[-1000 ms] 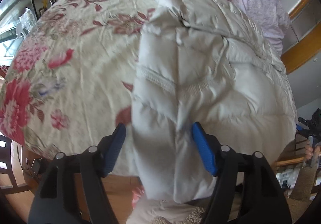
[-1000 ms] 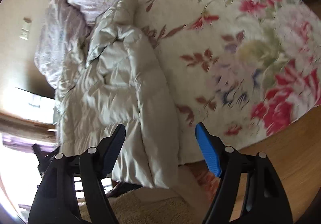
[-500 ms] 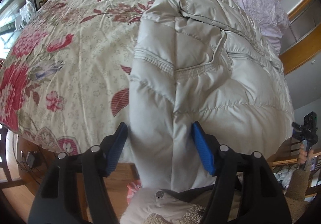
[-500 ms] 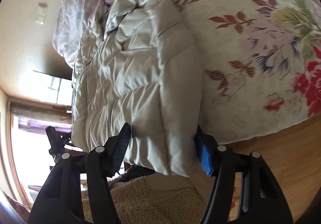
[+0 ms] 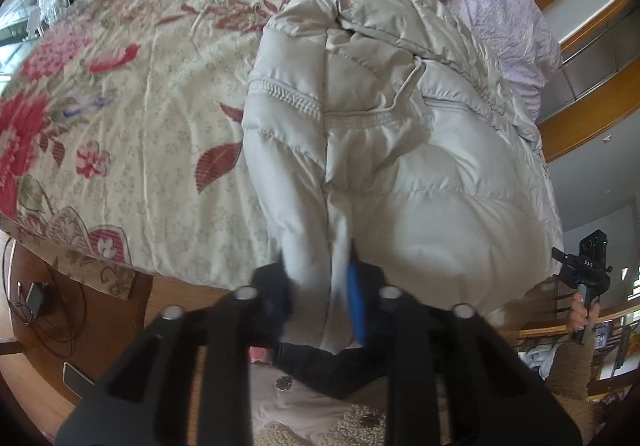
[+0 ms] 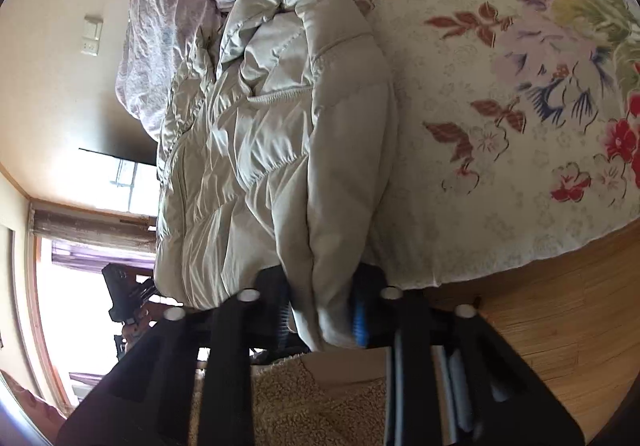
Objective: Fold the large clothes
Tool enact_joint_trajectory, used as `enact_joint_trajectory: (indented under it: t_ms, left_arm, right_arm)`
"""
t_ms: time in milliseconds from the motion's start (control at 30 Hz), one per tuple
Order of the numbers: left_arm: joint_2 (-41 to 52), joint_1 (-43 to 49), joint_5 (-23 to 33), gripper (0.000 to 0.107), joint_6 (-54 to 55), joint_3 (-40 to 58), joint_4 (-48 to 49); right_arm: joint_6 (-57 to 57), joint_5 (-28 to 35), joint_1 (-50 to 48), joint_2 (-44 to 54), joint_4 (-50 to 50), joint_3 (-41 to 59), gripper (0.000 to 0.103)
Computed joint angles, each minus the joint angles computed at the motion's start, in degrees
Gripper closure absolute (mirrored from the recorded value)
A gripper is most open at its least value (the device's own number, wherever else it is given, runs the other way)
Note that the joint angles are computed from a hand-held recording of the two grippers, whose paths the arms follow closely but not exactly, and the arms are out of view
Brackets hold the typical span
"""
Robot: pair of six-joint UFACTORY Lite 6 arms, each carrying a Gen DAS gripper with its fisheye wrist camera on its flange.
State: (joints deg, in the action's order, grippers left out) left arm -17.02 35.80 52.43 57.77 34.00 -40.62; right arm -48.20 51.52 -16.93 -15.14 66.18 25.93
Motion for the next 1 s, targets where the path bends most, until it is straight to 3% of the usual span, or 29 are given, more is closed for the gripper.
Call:
enact_joint_trajectory:
  t_ms: [300,433,567,733,867,1000]
  left_arm:
    - [-5.28,-3.35,-0.15,0.095,-4.42,6.82,-1.9]
    - [-3.26,-3.71,0.29,0.096,-5.05,13.04,-4.71]
    - [0.75,-9.34,-4.14,0.095,-9.93,20.5,-5.06]
    - [11.95,-18.17,-12.9,0.095,-19.28,34.55,-0.77]
    - [25.16,-21.85,-15.12,0.095,-27.8,50.1,3.64]
    - [38.77,-24.87,-14.85,0.095,-37.47,67.73,10.36]
  right_arm:
    - [9.16,-7.82,6.04,-5.87,-1.43,7.12,0.089]
    - [14.23,-13.45,10.44,-3.26,-2.52,13.97,0.089]
    - [19.83,-18.92,13.8,2.27,-5.88,23.27,0.089]
    - [28.54,-26.9,18.69,11.27,-13.64,37.74,0.089]
    - [42.06,-30.54,21.74,23.3,-26.79,53.96,0.089]
    - [58.19,-30.07,23.63,35.94,-44.15,71.35,0.089]
